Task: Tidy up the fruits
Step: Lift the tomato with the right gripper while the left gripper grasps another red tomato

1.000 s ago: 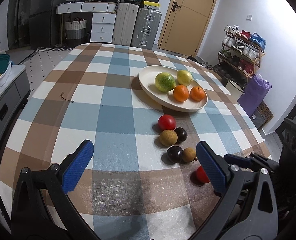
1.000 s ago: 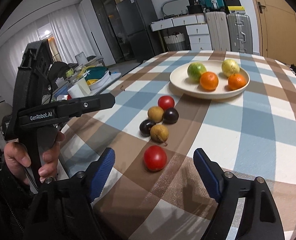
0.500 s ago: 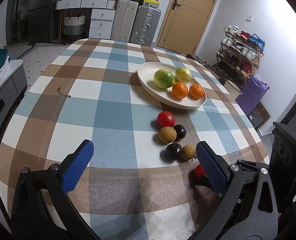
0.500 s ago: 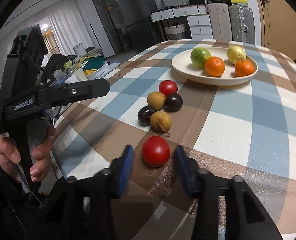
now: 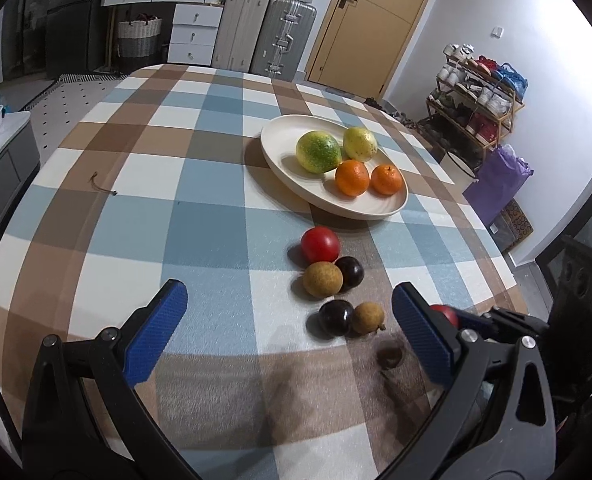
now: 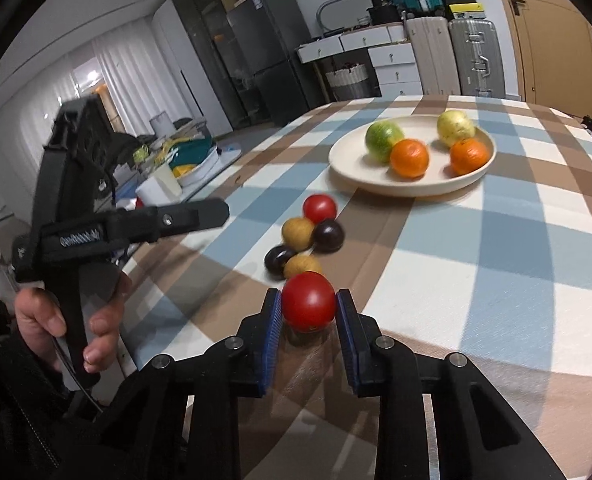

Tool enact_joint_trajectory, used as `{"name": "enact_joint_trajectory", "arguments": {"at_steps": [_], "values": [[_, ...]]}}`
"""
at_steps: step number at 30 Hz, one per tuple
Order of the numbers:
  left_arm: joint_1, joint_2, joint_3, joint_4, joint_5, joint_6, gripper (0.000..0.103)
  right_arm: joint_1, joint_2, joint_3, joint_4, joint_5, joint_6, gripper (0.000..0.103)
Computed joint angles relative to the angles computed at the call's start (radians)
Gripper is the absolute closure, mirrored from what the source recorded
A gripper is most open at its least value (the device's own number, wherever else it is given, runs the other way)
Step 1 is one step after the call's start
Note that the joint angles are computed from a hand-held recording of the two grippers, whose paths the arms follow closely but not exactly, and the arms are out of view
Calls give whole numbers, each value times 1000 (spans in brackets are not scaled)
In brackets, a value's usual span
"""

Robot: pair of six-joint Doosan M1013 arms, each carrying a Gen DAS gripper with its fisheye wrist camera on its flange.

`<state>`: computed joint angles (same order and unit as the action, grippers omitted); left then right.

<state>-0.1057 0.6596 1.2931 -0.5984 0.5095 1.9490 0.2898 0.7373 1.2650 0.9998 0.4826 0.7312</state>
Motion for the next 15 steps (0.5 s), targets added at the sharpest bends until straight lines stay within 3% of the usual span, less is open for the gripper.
{"name": "enact_joint_trajectory", "arguments": {"at_steps": [8, 15], "values": [[-11, 62, -101, 66, 74, -60, 1, -23, 2, -14, 80, 4, -60, 75], [-16, 122, -200, 99, 147, -103, 1, -41, 26, -48, 120, 52, -64, 75]]}}
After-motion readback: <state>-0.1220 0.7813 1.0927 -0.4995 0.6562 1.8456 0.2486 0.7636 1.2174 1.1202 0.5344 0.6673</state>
